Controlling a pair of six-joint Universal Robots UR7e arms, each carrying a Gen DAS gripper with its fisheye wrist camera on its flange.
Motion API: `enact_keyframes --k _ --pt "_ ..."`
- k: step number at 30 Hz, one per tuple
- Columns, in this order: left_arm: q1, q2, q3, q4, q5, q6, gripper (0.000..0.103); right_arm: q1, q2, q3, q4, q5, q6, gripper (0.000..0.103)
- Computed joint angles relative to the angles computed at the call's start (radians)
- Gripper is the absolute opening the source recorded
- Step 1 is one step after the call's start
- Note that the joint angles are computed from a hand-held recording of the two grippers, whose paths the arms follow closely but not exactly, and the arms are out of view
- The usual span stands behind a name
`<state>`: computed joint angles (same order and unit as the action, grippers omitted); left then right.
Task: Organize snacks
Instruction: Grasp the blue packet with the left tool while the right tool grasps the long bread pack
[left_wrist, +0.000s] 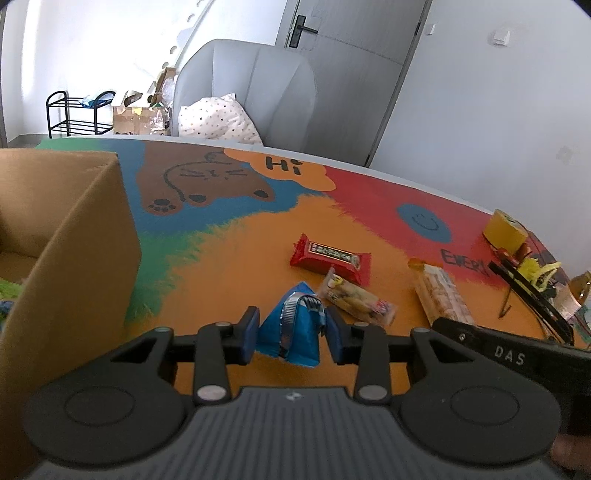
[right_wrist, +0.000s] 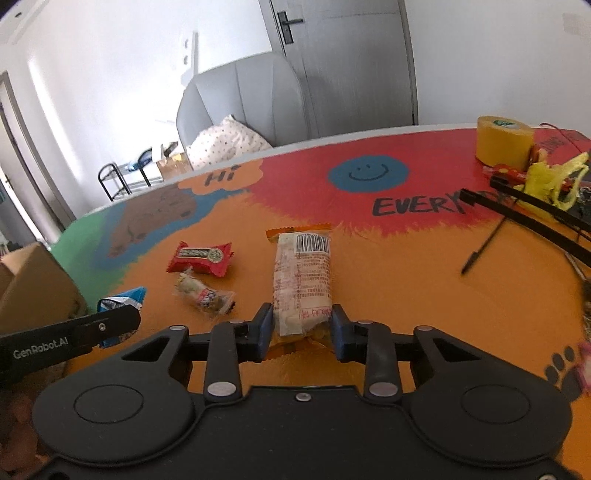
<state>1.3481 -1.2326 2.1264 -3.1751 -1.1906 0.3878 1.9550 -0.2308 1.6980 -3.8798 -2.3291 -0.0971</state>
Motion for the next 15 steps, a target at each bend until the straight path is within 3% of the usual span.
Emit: enact_keyframes --k 15 --pt "-0.036 -0.131 0.085 -0.013 -0.025 0.023 0.037 0.086 -0.001 0.015 -0.082 -0.026 -0.025 0.031"
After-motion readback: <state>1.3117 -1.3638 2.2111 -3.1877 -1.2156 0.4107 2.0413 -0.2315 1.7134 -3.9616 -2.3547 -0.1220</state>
